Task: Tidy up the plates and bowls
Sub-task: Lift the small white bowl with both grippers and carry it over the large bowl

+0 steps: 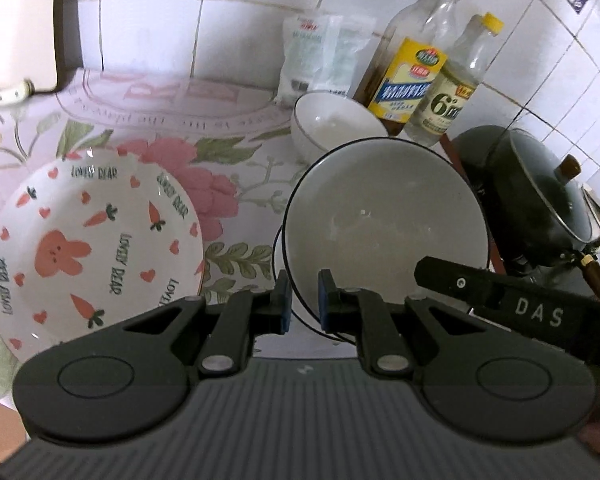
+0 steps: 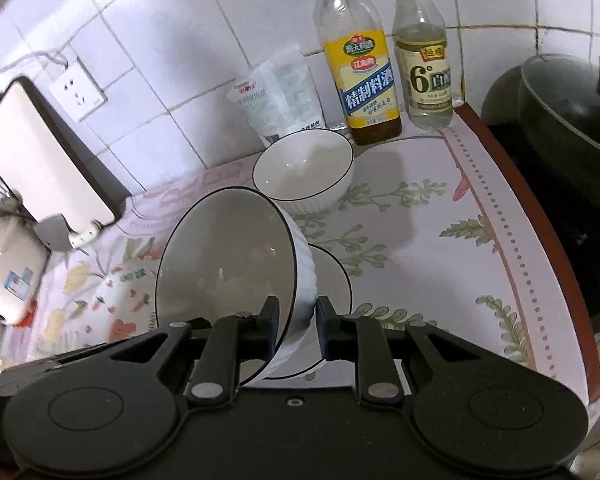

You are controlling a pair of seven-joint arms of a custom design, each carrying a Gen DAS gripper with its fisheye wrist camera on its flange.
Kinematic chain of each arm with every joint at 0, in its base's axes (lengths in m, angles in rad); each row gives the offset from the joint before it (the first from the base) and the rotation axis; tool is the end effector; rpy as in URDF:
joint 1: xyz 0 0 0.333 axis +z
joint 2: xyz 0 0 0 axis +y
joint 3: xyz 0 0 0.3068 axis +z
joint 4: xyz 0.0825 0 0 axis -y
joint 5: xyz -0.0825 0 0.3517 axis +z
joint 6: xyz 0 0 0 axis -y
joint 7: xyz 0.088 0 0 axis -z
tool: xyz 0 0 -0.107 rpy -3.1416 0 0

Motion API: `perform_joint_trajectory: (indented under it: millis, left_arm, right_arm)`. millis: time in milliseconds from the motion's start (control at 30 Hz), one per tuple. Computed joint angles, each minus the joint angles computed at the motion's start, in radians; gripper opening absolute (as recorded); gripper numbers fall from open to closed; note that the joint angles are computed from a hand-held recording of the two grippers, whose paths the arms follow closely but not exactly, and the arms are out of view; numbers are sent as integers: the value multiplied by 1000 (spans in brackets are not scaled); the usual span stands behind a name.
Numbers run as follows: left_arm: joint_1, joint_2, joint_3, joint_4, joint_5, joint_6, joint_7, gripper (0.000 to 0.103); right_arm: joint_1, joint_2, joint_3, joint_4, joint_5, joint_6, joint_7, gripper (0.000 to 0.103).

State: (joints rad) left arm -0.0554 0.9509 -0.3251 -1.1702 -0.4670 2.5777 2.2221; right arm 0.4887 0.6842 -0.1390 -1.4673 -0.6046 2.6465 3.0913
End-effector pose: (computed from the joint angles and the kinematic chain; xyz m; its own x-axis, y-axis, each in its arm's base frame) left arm 0.7426 -0.1921 0.2908 -0.5389 -0.7800 0.3182 -0.7585 0.2849 -0.5862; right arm 0.6652 0.2833 0.3404 -0.5099 -0.8150 -0.2754 -0.6028 0.5668 -0.5615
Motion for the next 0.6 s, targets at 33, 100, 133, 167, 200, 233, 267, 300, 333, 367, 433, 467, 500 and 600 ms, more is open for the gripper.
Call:
perform_joint_trajectory:
  millis: [33,100,133,167,200,233,267,300,333,367,433,467,500,600]
  left_arm:
    - [-3,14,3,18,2,-13,-11,12]
    - [-6,36,6,47,5,-35,-27,12]
    - [-8,49,7,63,9,-44,-32,12]
    - [-8,54,7,70,11,-50,-33,12]
    - [-9,60,7,79,13,-57,-34,12]
    - [-9,66,6,88,16,-64,-34,12]
    - [-11,68,6,90,18,-62,-32,12]
    - [-12,67,6,90,20,-59,-27,12]
    - [-16,70,10,97,26,-65,-29,12]
    - [-23,73,19,109,38,-77,-36,12]
    - [-42,81,40,139,68,-99,-56,12]
    - [-50,88,47,157,81,-112,-66,12]
    - [-59,102,56,190,97,-137,-81,12]
    - [-82,176,72,346,136,-251,-146,11]
  right_arm:
    - [4,13,0,20,-5,-21,-17,24]
    - [14,38,-5,54,-19,-59,-46,24]
    - [16,45,-5,62,-22,-67,-55,24]
    - [18,49,-7,65,-28,-69,-61,24]
    - [21,54,-10,67,-34,-72,-65,24]
    - [24,56,-14,66,-42,-75,-66,24]
    - [25,59,-16,66,-46,-75,-69,24]
    - [24,61,-15,66,-49,-74,-72,24]
    - [23,65,-14,69,-49,-79,-80,24]
    - [20,68,-10,72,-45,-83,-88,24]
    - [15,78,-6,80,-38,-87,-100,24]
    - [15,82,-5,86,-34,-92,-106,24]
    - [15,88,-4,94,-30,-103,-114,24]
    - [19,105,-6,122,-24,-140,-134,24]
